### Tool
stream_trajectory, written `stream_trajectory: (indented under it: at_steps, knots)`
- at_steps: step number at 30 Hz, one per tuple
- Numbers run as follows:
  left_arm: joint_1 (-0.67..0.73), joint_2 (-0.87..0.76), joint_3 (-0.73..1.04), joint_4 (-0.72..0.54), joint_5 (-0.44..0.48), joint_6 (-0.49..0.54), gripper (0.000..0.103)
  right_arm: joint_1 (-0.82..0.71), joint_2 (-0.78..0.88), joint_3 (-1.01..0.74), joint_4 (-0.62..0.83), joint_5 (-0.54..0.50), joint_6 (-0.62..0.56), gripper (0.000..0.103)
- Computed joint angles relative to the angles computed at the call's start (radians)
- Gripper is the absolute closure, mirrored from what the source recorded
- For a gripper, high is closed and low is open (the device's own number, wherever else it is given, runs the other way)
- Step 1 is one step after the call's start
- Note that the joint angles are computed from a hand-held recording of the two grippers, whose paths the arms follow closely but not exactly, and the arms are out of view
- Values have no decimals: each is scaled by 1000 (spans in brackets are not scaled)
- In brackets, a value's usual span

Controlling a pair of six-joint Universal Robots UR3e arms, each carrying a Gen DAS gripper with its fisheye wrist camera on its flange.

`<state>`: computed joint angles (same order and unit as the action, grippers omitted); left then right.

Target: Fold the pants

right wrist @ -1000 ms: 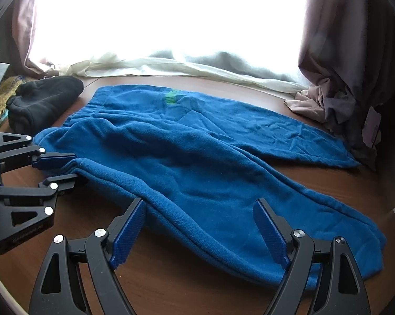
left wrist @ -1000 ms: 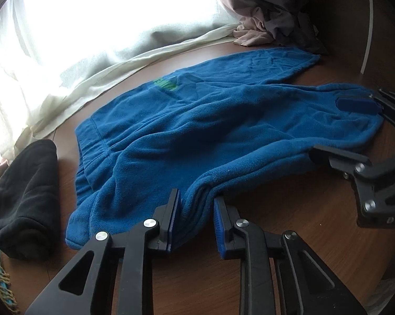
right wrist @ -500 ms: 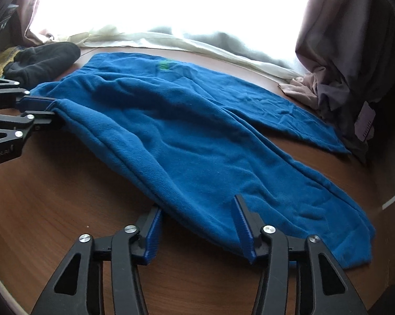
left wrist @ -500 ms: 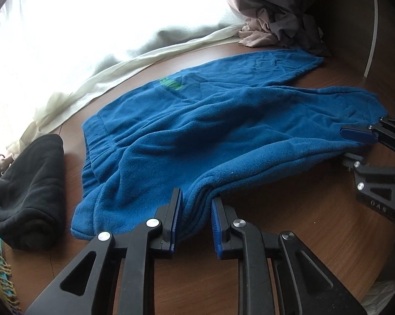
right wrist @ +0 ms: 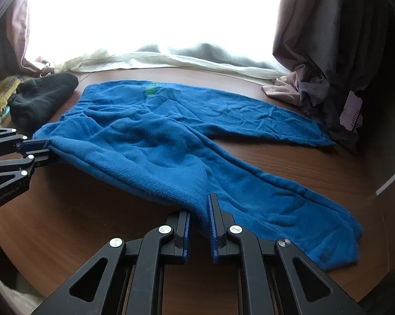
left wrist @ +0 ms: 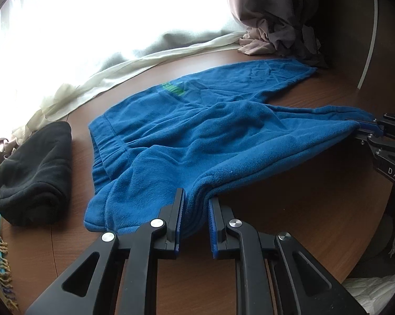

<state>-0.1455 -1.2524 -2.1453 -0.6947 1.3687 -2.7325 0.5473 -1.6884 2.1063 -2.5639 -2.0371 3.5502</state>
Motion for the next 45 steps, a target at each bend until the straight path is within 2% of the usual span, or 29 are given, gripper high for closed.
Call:
stream_trajectory:
  at_steps: [5, 9, 12, 18, 24, 30, 35, 39, 45]
  knots:
    - [28, 92, 22, -110, -23, -13, 86, 25, -54, -29, 84, -13, 20, 90]
    - [23, 108, 69, -132, -27, -36, 86, 22, -93, -71, 126, -29, 4, 90]
    - [-5, 55, 128, -86, 0, -42, 86, -7, -105, -104, 120, -26, -43, 90]
    - [-31, -95, 303, -51, 22, 9, 86, -118, -70, -206, 101, 26, -208, 90]
    - [-3, -326, 617, -219, -31, 80, 86, -265, -3, -376, 210, 188, -372, 90]
    - [-32, -524, 835, -268, 34, 147, 87, -371, 145, -593, 418, 334, -546, 90]
    - [-26, -670, 1003, -336, 51, 155, 87, -431, 312, -838, 644, 433, -660, 90]
    - [-26, -787, 1132, -394, 72, 148, 87, -456, 512, -1125, 825, 467, -747, 90]
    - [-13, -949, 1320, -503, 73, 122, 86, -469, 824, -1577, 1061, 482, -789, 90]
